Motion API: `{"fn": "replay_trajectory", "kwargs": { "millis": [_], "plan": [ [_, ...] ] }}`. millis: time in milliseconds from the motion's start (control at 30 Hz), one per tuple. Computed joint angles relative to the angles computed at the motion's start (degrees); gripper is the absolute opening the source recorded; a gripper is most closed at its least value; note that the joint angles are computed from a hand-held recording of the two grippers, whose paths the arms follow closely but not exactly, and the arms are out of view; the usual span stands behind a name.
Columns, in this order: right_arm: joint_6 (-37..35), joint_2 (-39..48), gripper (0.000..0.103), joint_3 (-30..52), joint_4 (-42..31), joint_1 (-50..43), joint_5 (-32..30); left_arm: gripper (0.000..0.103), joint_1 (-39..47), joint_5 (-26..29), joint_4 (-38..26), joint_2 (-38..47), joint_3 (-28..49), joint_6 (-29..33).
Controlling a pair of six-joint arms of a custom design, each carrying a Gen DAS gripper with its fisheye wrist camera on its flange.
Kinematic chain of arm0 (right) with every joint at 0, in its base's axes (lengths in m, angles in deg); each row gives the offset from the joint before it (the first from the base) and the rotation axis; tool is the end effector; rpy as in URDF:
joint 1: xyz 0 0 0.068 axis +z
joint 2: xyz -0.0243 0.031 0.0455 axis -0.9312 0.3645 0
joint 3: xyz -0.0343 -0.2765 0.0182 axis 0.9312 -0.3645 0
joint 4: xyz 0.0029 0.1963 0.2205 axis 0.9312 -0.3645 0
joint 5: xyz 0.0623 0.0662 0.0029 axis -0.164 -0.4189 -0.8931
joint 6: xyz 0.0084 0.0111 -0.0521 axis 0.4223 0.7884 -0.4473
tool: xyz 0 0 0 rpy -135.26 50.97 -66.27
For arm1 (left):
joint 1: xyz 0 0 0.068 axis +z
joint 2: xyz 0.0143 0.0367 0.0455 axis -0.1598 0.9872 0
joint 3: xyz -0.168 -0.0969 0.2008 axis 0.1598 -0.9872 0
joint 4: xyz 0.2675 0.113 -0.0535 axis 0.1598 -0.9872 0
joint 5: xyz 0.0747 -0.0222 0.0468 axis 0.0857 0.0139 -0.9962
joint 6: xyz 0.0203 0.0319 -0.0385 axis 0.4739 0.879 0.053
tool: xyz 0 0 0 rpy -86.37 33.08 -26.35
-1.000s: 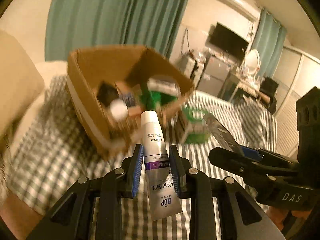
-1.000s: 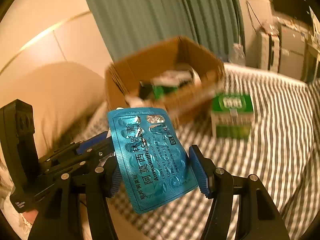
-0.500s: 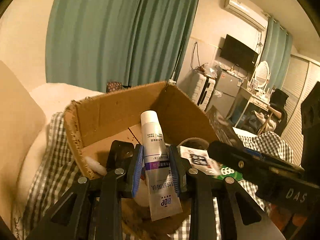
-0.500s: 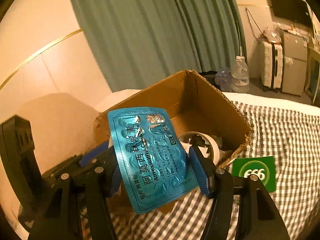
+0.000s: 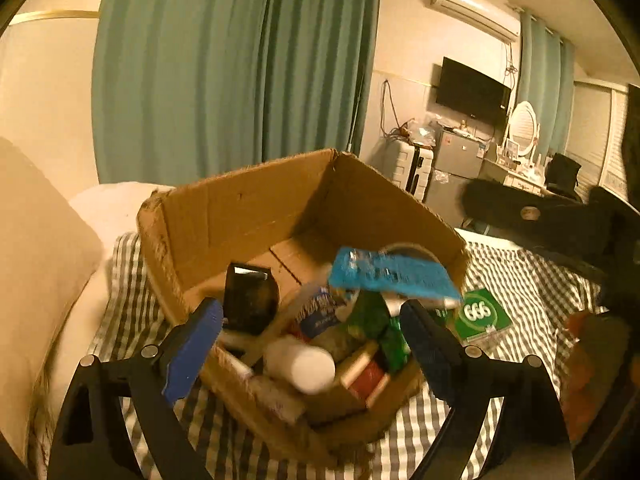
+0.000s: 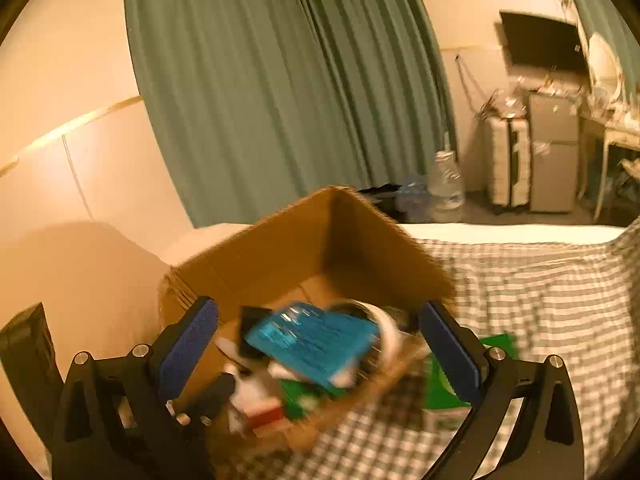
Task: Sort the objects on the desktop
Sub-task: 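Open both tools to drop the tube and blister pack into the box, then move the left tool toward the green medicine box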
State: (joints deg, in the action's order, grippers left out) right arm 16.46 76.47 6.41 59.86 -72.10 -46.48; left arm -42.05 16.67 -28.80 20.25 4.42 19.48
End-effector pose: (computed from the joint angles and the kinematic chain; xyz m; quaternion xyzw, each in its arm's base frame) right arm 0.3262 0.0033 0.2219 -0.2032 0.8292 0.2568 0.4530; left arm 0.2259 -0.1210 0.1706 -0.1348 0.8608 0.0108 0.4907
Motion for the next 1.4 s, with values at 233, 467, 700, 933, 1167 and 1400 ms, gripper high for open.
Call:
{"fn": "replay_trajectory", "kwargs": {
  "millis": [233,467,700,933,1167,1400],
  "plan": [
    [-11.10,-6.87,0.101,-5.82,-9.69,-12.60,-4.64,0.095,-8.91,-6.78,-9.27,-4.77,0.01,-11.01],
    [-22.02,-7.25,0.101,-6.96,-16.74,-24.12,-9.07,0.095,-21.03,-13.42,-20.86,-1.61,4.40,-25.93],
    [-27.78,-1.58,0.103,-4.90,-17.61,-33.15,-9.86,0.095,-28.04,-13.68,-24.11,12.03,13.33,-34.21],
    [-26.97,5.09,0.103,-1.79,-14.59,-36.34,-7.82,0.095,-28.56,-9.08,-20.37,22.48,19.46,-33.83],
    [-28.07,10.82,0.103,2.89,-14.13,-35.19,-5.40,0.095,-24.77,-4.48,-15.23,31.46,25.61,-32.08],
    [-30.09,17.86,0.102,12.74,-17.70,-31.97,-4.88,0.095,-19.39,-2.38,-8.98,41.94,34.14,-26.42]
  ]
}}
